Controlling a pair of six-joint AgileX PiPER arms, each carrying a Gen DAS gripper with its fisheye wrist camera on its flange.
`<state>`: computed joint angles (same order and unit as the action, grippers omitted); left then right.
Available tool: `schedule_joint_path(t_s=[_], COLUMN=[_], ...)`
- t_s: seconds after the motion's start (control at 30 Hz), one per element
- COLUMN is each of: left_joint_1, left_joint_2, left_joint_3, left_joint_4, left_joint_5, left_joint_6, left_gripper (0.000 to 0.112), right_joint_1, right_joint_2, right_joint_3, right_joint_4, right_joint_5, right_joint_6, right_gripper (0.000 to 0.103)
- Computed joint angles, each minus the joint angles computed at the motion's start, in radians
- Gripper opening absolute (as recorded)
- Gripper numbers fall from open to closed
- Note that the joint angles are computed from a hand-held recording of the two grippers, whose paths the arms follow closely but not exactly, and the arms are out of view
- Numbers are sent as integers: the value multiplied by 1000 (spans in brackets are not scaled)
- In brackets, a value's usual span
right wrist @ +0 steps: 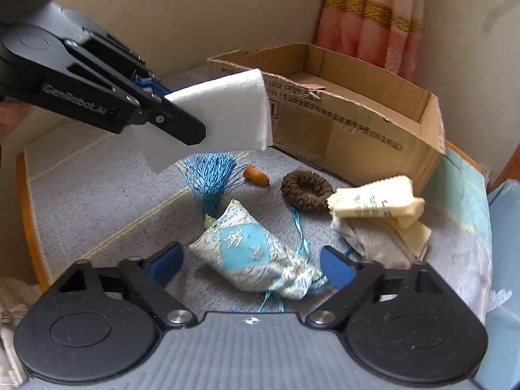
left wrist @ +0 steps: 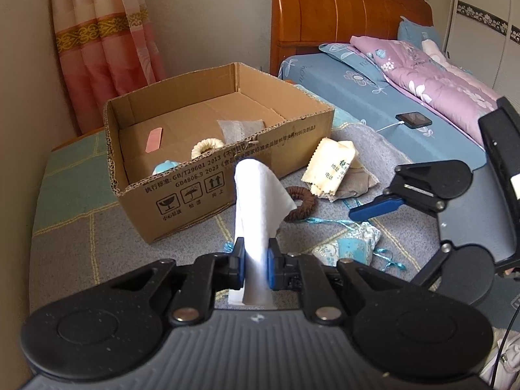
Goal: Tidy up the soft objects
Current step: 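Close the right tool on the blue floral sachet while the left tool holds the white cloth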
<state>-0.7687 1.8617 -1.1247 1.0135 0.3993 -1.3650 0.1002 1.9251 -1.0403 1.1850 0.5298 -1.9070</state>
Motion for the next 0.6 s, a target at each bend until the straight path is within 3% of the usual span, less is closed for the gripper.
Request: schedule_joint_path(t_s=[0.23, 0.3, 0.47, 0.6], left_joint_1=[-3, -5, -9, -13], left_joint_2=[-15, -17, -24, -30], left_joint_3=[13, 13, 11, 12], left_joint_4=[-19, -25, -41, -41], left_joint_5=[7, 13, 28, 33], left_joint_6=[30, 41, 75, 83], left_gripper=[11, 11, 11, 11], right_joint_1=[18, 21, 11, -6], right_joint_2=[8, -8, -46, -74], right_joint_3=[-19, -1, 10, 12], right_joint_4=[-39, -25, -67, -123], right_joint_5=[-12, -37, -34, 8], right_joint_6=[14, -1, 34, 72], right_gripper=[65, 51, 36, 33])
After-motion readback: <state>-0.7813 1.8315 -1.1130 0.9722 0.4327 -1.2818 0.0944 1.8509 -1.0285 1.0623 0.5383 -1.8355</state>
